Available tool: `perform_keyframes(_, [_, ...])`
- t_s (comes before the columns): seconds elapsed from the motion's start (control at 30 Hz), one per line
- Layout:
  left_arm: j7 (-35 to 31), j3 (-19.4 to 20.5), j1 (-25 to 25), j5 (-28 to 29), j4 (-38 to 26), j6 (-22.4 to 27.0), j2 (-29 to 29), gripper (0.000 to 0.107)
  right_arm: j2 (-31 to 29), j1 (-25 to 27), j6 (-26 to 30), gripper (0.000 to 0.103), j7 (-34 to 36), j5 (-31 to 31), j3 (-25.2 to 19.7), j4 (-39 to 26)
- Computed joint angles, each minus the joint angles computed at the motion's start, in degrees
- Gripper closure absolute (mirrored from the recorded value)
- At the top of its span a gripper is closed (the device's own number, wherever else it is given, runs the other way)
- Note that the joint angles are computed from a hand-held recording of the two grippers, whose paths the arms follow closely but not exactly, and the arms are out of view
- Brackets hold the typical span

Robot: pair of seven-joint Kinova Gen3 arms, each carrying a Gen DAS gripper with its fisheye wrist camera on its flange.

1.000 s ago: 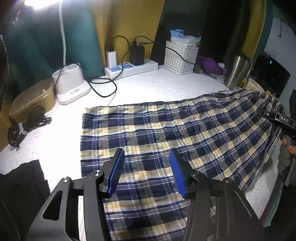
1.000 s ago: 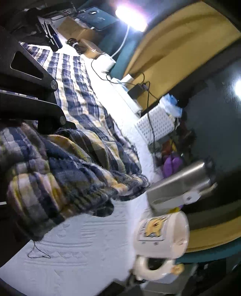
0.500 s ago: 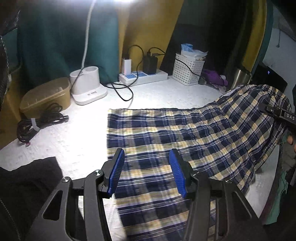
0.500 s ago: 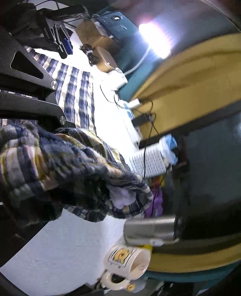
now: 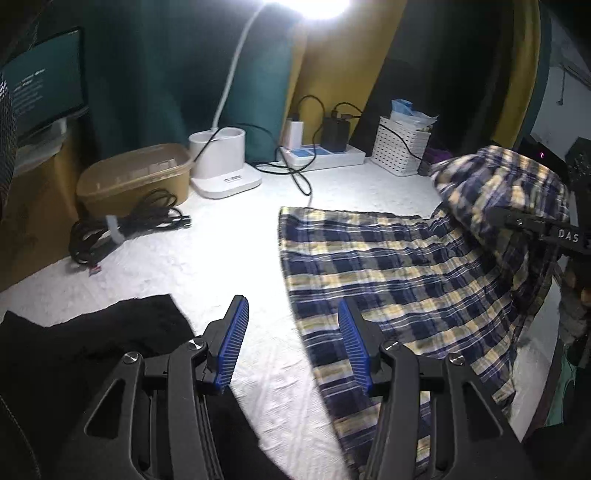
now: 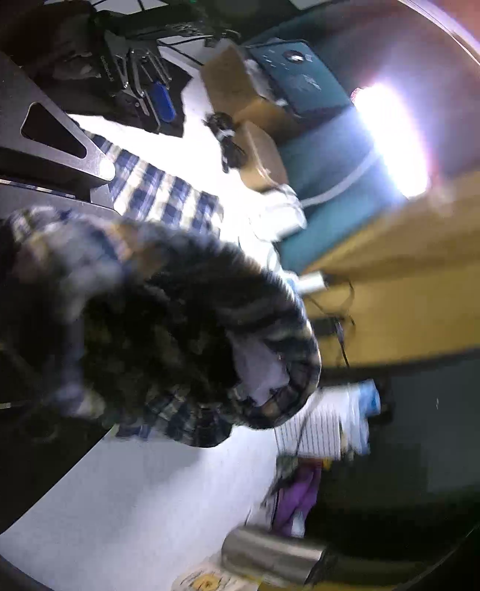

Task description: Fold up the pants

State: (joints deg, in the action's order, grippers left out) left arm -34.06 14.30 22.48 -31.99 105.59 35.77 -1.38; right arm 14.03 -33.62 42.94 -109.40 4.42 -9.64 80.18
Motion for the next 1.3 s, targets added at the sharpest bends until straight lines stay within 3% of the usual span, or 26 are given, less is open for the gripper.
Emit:
perform_keyframes(0.2, [-2.29,-0.97,-1.73,3.20,2.46,-1.83,-1.40,0.057,7.36,-3.70,6.09,0.087,2.38,-1.25,-1.29,-6.83])
perform_keyframes(0.4, [-2.50,-0.65,-4.32,4.96,4.99,-4.35,-3.31,0.057,11.55,-10.38,11.89,0.084,0.81,3.64,0.77,-11.20])
perform_keyframes(0.5, [-2.02,0.03,-5.42,5.40,5.58,-4.36,-3.81,0.057,11.66,-10.02,11.85,0.050,3.71,2.32,-0.61,-11.29])
perform_keyframes(0.53, [-1.78,0.30,-5.69,5.32,5.72,-4.31,-3.99,0.057,11.78,-9.20,11.70,0.032,5.44,0.51,-1.62,-11.32])
perform_keyframes(0.57, [-1.46,0.61,-5.92,5.14,5.75,-4.21,-4.11,0.057,11.69,-9.09,10.82,0.025,6.38,-0.47,-2.06,-10.82])
perform_keyframes(0.73, [0.93,2.29,-6.81,3.42,5.68,-2.53,-5.10,0.057,10.54,-9.84,8.37,0.025,8.55,-2.03,-2.24,-9.29])
perform_keyframes(1.07, [6.42,5.70,-5.84,-2.66,2.37,0.75,-4.60,0.057,2.01,-6.47,0.36,0.024,8.38,-3.16,-1.60,-1.11])
perform_keyframes(1.1, [5.77,5.70,-5.12,-2.81,1.50,0.66,-3.93,0.056,1.16,-5.92,-0.27,0.024,7.73,-2.92,-1.30,-0.06])
perform_keyframes(1.17, [5.22,5.57,-3.59,-3.43,-0.12,0.54,-2.57,0.040,-0.23,-4.38,-0.94,0.024,7.01,-2.78,-0.92,1.61])
perform_keyframes(1.3, [3.04,4.30,-0.09,-4.60,-3.82,-0.55,1.02,0.040,-2.53,-1.27,-2.38,0.024,3.84,-1.62,0.37,5.46])
